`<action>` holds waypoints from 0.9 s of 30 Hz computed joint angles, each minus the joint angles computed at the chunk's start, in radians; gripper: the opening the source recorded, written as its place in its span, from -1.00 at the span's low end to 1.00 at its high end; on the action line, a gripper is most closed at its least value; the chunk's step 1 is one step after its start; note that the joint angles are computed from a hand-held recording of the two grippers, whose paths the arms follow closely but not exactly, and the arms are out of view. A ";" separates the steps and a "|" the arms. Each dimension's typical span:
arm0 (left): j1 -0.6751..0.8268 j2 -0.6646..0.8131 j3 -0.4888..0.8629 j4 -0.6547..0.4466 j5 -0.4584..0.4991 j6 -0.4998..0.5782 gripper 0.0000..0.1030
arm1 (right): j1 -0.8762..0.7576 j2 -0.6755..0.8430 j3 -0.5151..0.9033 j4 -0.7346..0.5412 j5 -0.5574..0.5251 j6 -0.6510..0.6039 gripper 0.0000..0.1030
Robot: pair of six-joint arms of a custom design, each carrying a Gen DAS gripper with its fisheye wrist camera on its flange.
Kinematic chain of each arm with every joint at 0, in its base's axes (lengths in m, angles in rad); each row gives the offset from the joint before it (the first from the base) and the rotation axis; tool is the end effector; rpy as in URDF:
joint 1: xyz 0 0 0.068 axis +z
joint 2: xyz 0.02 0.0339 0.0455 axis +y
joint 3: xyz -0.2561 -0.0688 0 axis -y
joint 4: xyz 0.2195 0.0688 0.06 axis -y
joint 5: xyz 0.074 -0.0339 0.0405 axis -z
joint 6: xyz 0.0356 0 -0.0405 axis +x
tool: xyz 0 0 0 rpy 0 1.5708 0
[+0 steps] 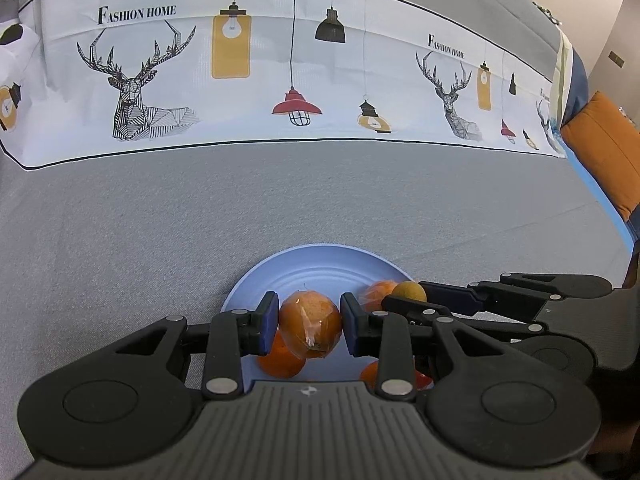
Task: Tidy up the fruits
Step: 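Hold the wrapped orange and yellow fruit just above the plate with both tools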
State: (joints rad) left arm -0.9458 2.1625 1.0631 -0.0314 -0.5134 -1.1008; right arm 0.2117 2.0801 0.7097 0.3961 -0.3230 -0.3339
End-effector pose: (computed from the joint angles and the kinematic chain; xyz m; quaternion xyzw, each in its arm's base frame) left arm 0.2252 -0.2823 0.0627 -0.1283 0.9368 -0.0512 0.3214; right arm 0.2986 0.0757 0.0448 -0.2997 0.8958 0.1357 0.2989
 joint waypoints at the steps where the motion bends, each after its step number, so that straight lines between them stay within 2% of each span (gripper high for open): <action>1: 0.000 0.000 0.000 0.000 0.000 0.000 -0.29 | 0.000 0.000 0.000 0.000 0.000 0.000 -0.47; 27: -0.001 0.005 -0.005 0.012 -0.003 0.001 -0.29 | 0.002 0.002 0.000 0.000 0.000 -0.003 -0.47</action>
